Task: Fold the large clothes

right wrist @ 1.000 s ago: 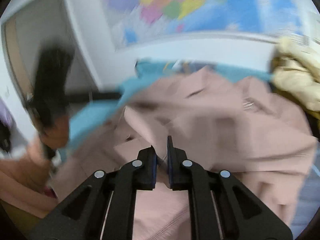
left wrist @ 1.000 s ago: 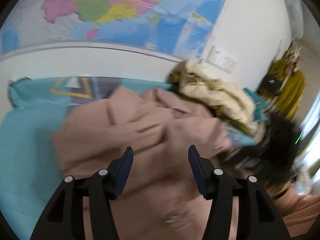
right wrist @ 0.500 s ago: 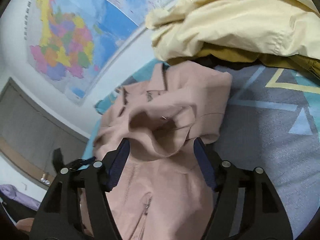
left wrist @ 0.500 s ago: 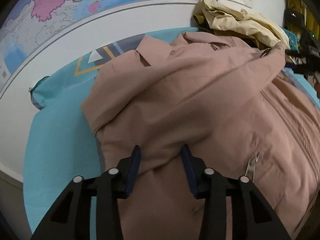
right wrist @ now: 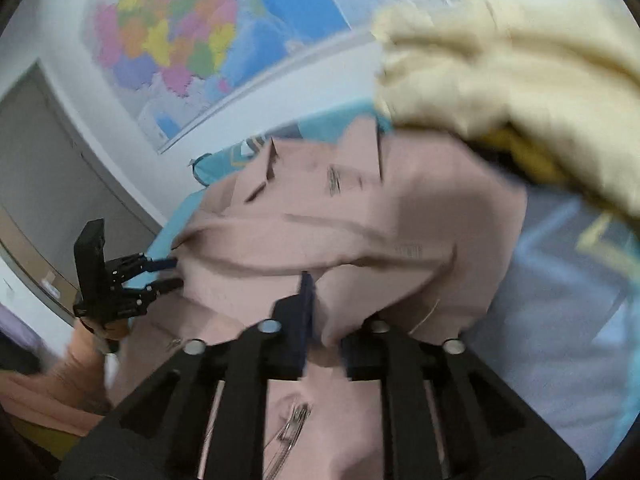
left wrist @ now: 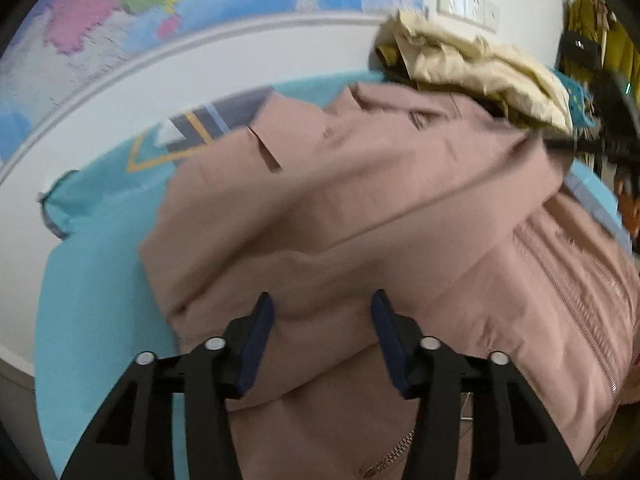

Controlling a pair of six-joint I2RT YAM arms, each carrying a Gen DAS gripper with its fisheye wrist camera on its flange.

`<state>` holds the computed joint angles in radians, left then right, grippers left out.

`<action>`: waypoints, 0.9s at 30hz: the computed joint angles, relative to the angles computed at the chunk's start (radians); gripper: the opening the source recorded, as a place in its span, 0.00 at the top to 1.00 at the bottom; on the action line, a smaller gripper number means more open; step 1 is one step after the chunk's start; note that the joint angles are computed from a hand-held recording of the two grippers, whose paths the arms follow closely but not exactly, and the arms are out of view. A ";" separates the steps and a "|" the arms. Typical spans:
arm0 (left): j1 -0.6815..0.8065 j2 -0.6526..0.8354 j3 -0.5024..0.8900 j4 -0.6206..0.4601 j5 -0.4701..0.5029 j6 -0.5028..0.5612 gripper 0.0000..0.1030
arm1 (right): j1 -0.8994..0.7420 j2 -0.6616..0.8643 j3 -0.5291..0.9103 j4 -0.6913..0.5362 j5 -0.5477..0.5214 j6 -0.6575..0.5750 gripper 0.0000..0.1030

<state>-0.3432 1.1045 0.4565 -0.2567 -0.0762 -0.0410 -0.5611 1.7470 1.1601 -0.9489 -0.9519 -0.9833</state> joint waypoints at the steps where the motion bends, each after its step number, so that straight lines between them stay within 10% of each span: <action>1: -0.002 0.015 -0.003 0.008 0.002 0.001 0.56 | -0.002 -0.037 -0.011 0.035 -0.013 0.009 0.94; 6: -0.011 0.005 0.002 -0.015 -0.032 -0.001 0.56 | -0.004 -0.077 -0.006 0.204 -0.097 0.082 0.94; 9: 0.028 -0.026 0.011 -0.037 0.013 0.002 0.56 | 0.026 0.004 -0.013 0.231 0.030 0.048 0.89; 14: 0.095 -0.092 0.039 -0.058 0.100 0.032 0.42 | -0.031 0.068 -0.026 0.227 0.124 0.014 0.46; 21: 0.114 0.103 0.145 -0.007 0.083 0.045 0.42 | -0.120 -0.013 -0.002 0.121 -0.031 -0.036 0.46; 27: 0.139 0.274 0.206 0.040 0.062 0.011 0.42 | 0.095 -0.098 -0.197 0.422 0.178 0.054 0.51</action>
